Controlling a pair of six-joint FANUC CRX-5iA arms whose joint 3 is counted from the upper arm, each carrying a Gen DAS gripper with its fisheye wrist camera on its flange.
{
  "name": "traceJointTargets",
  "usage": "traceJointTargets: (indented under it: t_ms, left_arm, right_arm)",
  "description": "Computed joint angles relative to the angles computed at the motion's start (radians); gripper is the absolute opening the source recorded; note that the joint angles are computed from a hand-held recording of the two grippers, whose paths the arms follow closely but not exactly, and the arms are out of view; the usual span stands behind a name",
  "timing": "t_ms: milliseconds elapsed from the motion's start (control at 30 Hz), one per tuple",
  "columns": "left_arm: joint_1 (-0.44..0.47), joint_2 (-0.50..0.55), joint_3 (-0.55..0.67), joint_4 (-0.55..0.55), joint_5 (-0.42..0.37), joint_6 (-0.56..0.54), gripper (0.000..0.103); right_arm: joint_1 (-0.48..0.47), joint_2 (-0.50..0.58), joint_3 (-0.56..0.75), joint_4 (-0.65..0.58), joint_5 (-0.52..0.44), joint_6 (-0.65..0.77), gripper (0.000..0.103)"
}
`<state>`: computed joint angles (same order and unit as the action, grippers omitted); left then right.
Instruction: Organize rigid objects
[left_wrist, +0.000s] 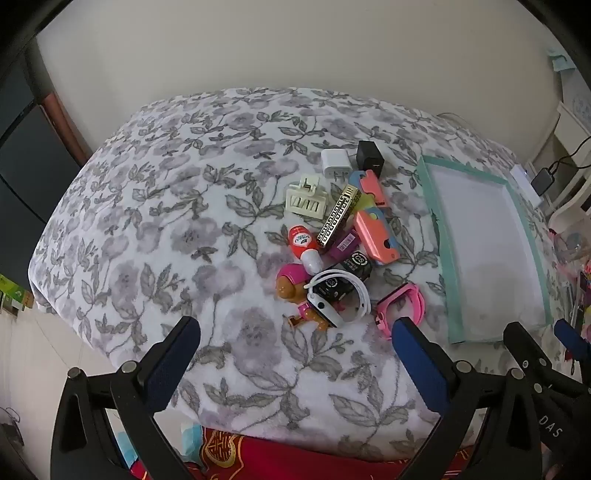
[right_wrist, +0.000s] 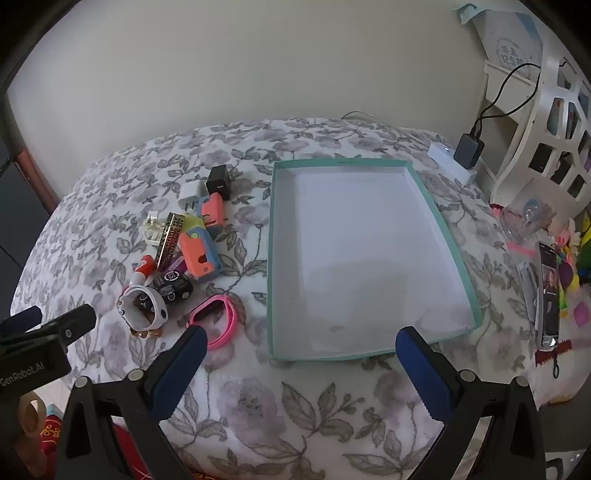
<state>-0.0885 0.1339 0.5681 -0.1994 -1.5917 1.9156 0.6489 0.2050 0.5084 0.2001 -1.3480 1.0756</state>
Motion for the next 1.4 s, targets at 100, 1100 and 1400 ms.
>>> traceJointTargets:
  t_ms: [100, 1100, 1400]
  left_arm:
    - [0.009, -0.003, -0.007, 0.022, 0.006, 0.000, 0.103]
    - [0.018, 0.000, -0.016, 0.043, 0.007, -0.011, 0.103]
    - [0.020, -0.002, -0.019, 0.044, 0.008, -0.011, 0.103]
  right_arm:
    - [0.000, 0.000, 0.001, 0.000, -0.002, 0.000, 0.103]
    - [-0.005, -0.019, -0.022, 0.008, 0.027, -0.027, 0.103]
    - [-0.005, -0.022, -0.027, 0.008, 0.030, -0.028, 0.103]
